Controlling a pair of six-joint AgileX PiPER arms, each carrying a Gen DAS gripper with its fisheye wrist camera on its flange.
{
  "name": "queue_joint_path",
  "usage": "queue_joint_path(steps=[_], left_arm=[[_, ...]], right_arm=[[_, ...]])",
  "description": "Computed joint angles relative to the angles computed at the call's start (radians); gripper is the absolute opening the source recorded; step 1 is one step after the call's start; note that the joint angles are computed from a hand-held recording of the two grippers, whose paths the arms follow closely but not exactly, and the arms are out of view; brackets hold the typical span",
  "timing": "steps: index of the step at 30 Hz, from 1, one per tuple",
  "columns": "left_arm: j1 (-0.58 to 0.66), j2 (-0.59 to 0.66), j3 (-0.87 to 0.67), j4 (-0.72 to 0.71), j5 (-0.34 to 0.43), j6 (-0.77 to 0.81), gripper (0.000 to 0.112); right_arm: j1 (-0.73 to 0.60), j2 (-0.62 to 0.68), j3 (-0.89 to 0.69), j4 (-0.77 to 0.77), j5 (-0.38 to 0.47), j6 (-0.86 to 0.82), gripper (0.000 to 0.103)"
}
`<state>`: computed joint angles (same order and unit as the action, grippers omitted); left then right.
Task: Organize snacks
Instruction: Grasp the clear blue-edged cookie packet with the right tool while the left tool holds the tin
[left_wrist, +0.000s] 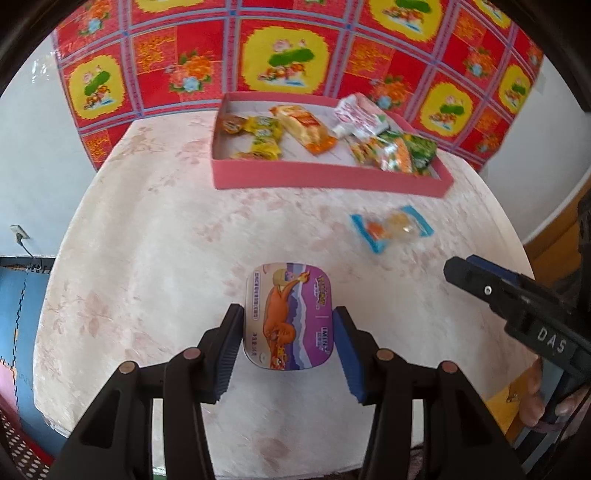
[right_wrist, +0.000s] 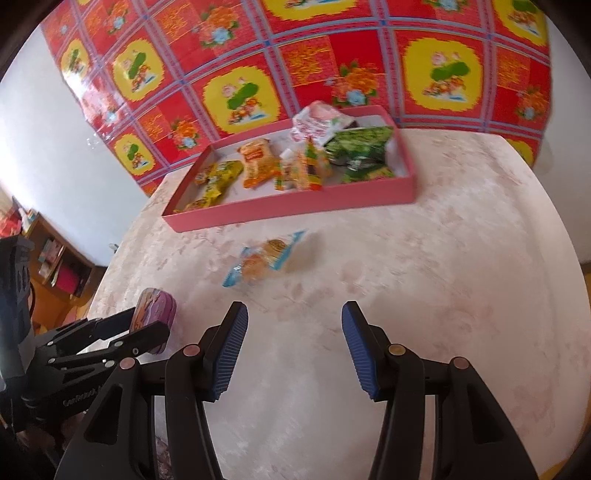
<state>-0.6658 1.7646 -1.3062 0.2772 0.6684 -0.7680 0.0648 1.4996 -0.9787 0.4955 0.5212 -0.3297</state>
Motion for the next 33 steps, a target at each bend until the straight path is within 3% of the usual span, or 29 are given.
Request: queue_joint_path(steps=[16, 33], left_arm=[[0.081, -0.008, 0.060, 0.009, -0.090, -0.040, 0.051], [0.102, -0.006, 0.066, 0.018, -0.120, -0.038, 0.052]], right_arm=[[0.078, 0.145, -0.134, 0.075, -0.022, -0.055, 0.054], [0.115, 0.242, -0.210, -0.061, -0.068, 0.098, 0.054]])
